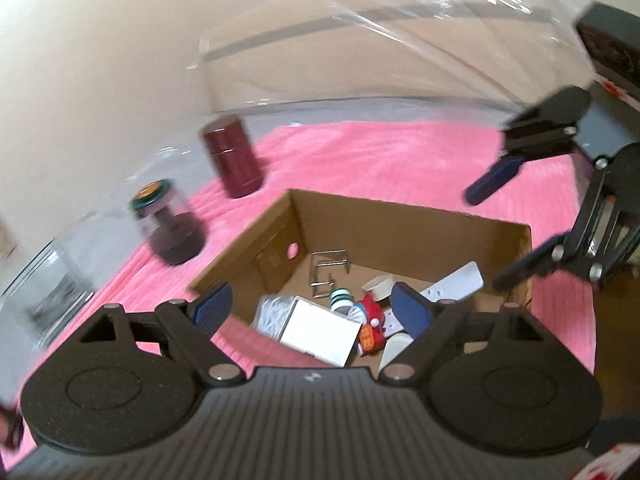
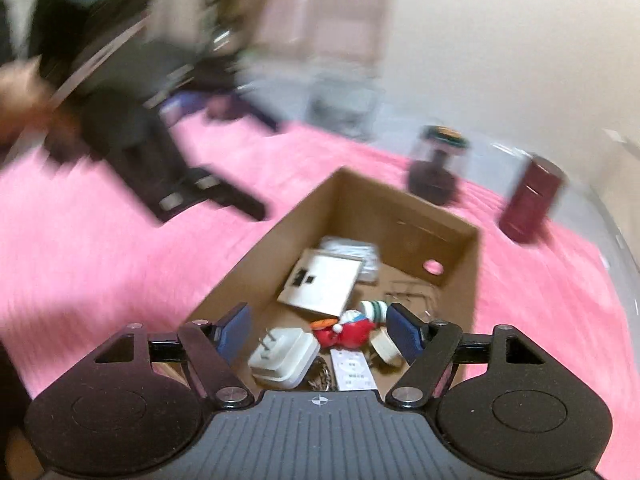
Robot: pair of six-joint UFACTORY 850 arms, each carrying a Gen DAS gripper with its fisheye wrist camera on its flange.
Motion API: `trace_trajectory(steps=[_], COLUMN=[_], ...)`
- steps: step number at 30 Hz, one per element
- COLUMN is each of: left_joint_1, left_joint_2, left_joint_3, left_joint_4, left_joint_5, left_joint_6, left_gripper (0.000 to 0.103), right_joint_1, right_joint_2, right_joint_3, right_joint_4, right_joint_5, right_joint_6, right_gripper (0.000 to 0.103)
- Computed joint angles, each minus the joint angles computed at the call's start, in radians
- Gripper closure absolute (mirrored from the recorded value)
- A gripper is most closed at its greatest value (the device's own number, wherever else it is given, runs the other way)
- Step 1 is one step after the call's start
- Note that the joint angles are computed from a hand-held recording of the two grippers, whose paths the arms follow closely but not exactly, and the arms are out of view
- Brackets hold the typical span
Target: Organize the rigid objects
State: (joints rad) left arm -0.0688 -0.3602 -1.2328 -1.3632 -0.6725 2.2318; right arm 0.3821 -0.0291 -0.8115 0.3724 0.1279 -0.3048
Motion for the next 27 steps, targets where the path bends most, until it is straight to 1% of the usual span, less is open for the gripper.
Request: trace_trajectory(steps=[2,4,8,10,12,14,16,17,20,23,27], left_joint_1=[0.014,0.03,0.064,0.077,0.09,0.104,0.115,0.122,0.147,0.163,0.181], left_joint_2=[0.046,0.089,0.17,0.208,0.249,0.29,0.329,0.347,0.39,0.428,0.472], left_joint_3=[0.052,0.106,0.206,0.256,0.306,0.352,0.397,0.418,0.465,0.51,0.567], left_joint_4=[-0.026,-0.062,-0.12,-0.161,-0.197,-0.201,-0.231,-0.238,-0.228,-0.248,-0.262], left_joint_5=[0.014,0.026,0.036,0.046,0.057,0.059,0.072,0.073,0.065,0.06,0.059], left_joint_6=[-0.039,-0.069,-0.106,-0.106,-0.097,-0.115,-0.095,-0.099,-0.148,-0.141,-0.157], left_gripper=[0.017,0.014,0.011,0.007,0.005,0.001,0.001,0.001,0.001,0.001,0.001], right_joint_1=[0.006,0.015,0.064,0.095,0.124,0.154,0.19,0.203,0.265,0.321,0.407], right_joint_2=[0.041,0.075,0.146,0.177,0.201,0.221,0.241,0.244,0.254,0.262,0.251], right_joint_3=[0.039,0.078,0.142,0.169,0.186,0.203,0.219,0.227,0.235,0.246,0.243], right_joint_4=[0.001,0.072,0.309,0.39,0.483,0.549,0.623,0.636,0.809,0.905,1.076], right_joint_5=[0.043,0.085,0.153,0.185,0.194,0.219,0.241,0.251,0.293,0.338,0.414], right_joint_6=[0.114,0.15,0.087,0.083,0.049,0.031,0.015,0.02,-0.106,-0.137,-0.246], right_gripper=[0.029,0.028,0.027,0.024,0.022,0.02,0.017,0.017,0.016,0.015,0.015])
